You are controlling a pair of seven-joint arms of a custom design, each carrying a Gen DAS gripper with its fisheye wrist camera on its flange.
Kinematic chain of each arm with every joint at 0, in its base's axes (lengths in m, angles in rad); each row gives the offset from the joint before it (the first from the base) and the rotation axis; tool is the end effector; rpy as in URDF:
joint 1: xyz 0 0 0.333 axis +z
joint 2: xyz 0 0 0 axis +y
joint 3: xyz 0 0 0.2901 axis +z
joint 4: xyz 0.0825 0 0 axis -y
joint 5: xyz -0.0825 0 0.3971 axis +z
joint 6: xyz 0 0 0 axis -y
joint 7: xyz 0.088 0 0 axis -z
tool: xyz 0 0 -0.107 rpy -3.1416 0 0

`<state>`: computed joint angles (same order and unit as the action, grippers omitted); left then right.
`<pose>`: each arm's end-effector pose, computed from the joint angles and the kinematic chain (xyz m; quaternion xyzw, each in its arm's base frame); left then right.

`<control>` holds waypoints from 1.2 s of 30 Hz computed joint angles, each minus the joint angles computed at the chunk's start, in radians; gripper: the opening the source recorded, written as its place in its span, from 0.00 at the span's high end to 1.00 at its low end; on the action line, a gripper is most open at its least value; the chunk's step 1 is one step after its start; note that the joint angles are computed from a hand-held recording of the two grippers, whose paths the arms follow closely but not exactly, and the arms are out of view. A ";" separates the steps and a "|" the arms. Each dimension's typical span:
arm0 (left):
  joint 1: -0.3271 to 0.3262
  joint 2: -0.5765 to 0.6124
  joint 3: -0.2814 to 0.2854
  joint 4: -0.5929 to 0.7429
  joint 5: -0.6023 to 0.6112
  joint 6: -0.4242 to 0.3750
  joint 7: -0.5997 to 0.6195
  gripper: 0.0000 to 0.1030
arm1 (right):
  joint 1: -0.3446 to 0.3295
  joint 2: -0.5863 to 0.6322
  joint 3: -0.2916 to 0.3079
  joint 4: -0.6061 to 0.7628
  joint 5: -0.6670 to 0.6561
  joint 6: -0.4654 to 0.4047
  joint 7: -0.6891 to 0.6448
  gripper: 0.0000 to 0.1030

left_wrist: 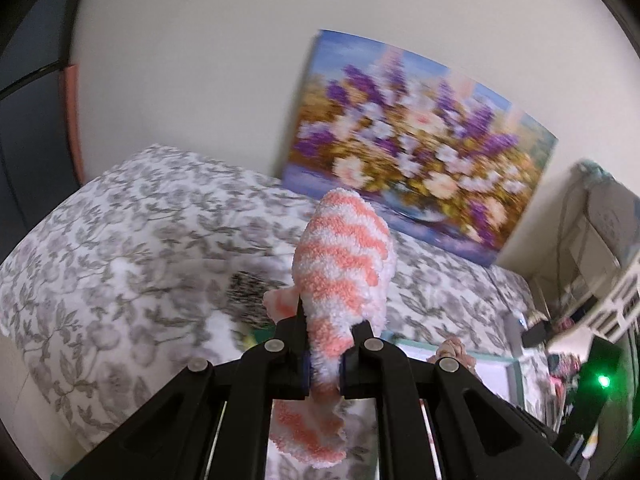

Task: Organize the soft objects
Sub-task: 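Lift the striped sock with the left tool while the right tool carries the scrunchie over the tray, then open the left tool to drop the sock while the right tool releases the scrunchie into the tray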

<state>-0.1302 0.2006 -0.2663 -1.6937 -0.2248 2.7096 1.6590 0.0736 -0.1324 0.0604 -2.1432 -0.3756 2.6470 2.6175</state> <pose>0.6339 -0.2410 0.5467 -0.5440 0.7324 -0.3820 0.1472 0.5649 0.0871 0.5013 -0.4238 0.8408 -0.1961 0.2738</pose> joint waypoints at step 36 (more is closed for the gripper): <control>-0.169 0.257 -0.076 0.197 0.059 -0.303 0.097 0.90 | -0.216 -0.191 -0.004 -0.317 0.094 -0.083 0.019 0.85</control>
